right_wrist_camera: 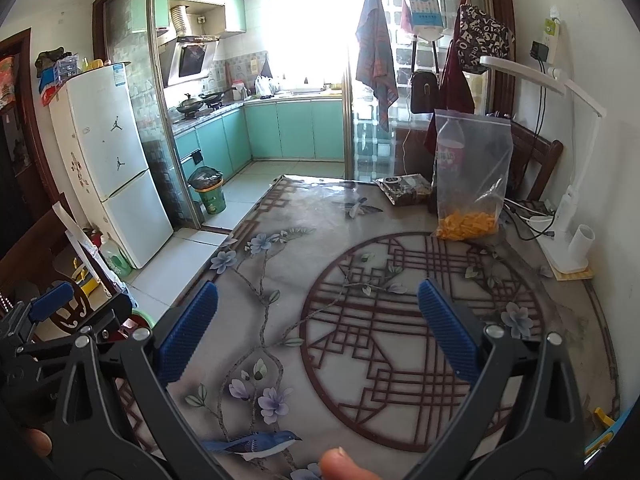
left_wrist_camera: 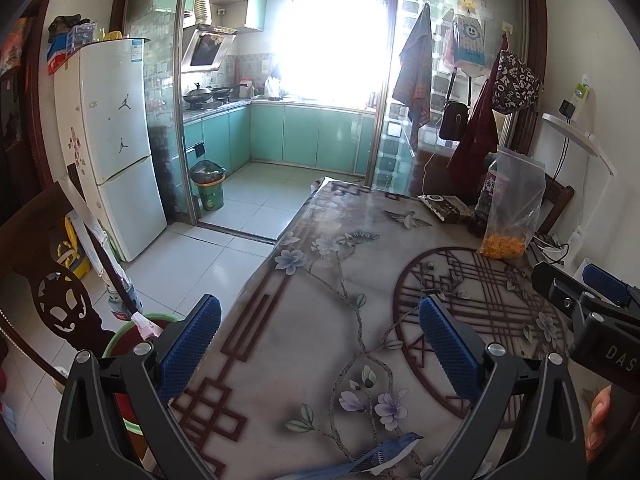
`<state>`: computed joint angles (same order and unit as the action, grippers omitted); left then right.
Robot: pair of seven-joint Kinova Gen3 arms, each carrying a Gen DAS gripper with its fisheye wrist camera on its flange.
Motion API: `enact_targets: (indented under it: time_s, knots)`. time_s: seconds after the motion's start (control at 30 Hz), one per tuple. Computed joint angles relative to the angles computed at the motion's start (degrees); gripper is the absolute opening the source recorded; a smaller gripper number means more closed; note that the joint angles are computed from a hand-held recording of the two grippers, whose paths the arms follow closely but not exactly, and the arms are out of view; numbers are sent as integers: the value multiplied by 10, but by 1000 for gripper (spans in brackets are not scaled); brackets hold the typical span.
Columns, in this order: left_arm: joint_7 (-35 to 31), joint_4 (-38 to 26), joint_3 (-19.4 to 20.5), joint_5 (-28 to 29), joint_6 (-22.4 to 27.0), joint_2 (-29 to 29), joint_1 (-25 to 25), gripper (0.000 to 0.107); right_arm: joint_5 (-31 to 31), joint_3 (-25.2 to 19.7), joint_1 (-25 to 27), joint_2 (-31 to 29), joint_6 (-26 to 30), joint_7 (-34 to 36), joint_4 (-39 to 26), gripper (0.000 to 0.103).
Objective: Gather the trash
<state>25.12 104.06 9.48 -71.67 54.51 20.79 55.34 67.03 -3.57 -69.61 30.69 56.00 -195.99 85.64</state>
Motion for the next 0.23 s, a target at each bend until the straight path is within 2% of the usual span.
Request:
enact_targets:
  time_s: [0.13,0.23]
  knots:
    - [-64,-21,-3,34,-67,40,-34,95,-26,-1,20,4,-16,-23,32,98]
    - [-123,-57,-13,70,-98,105,-51,95,-39,4,42,6,-49,-67,84,98]
